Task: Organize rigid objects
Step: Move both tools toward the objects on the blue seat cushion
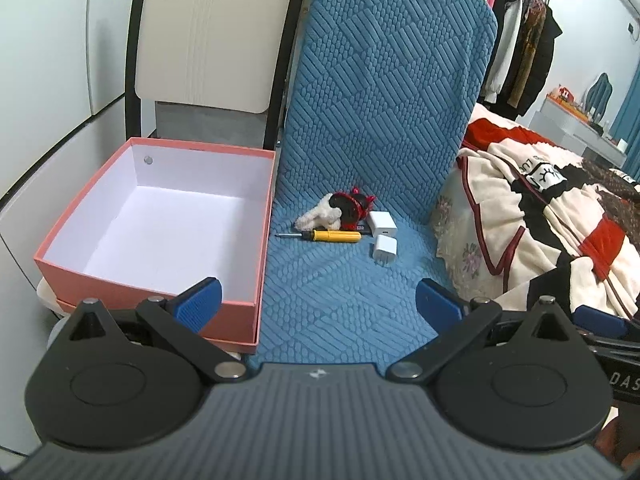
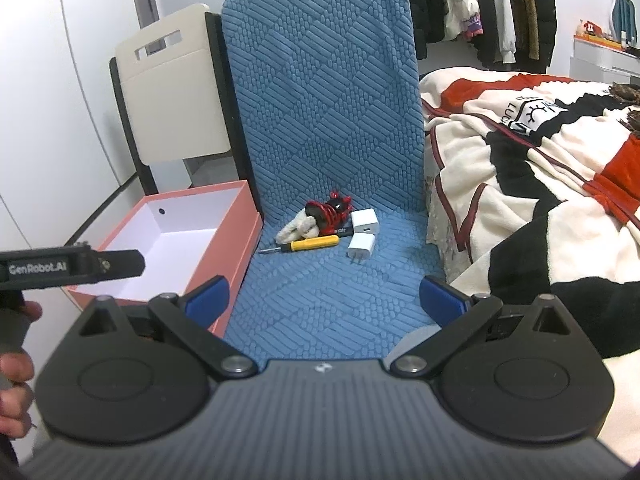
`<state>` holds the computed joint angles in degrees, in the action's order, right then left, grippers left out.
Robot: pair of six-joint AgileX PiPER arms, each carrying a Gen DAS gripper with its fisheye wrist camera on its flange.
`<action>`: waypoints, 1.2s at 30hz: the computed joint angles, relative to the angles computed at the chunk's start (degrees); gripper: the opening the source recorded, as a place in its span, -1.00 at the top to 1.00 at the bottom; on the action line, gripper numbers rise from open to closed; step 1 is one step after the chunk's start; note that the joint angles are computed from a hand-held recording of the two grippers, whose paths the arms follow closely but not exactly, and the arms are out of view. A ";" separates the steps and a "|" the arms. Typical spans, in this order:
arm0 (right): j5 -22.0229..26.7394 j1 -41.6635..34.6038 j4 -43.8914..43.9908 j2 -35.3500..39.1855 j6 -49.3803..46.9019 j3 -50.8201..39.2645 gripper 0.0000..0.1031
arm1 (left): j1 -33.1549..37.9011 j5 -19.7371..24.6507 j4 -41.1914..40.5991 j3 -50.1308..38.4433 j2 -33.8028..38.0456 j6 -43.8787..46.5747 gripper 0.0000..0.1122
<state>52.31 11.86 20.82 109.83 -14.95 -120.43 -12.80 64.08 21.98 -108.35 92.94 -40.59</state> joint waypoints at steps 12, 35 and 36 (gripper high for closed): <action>0.74 0.91 -0.35 4.74 2.46 -5.32 -0.99 | 3.33 -2.64 -4.00 -3.28 4.17 5.91 -0.84; -2.15 2.35 -1.85 5.73 4.94 -2.80 -0.98 | 7.44 -4.97 -12.12 -6.11 9.67 13.79 -0.84; -2.80 2.31 -1.61 5.31 5.05 -2.04 -0.98 | 7.64 -4.74 -12.28 -6.39 9.93 14.53 -0.84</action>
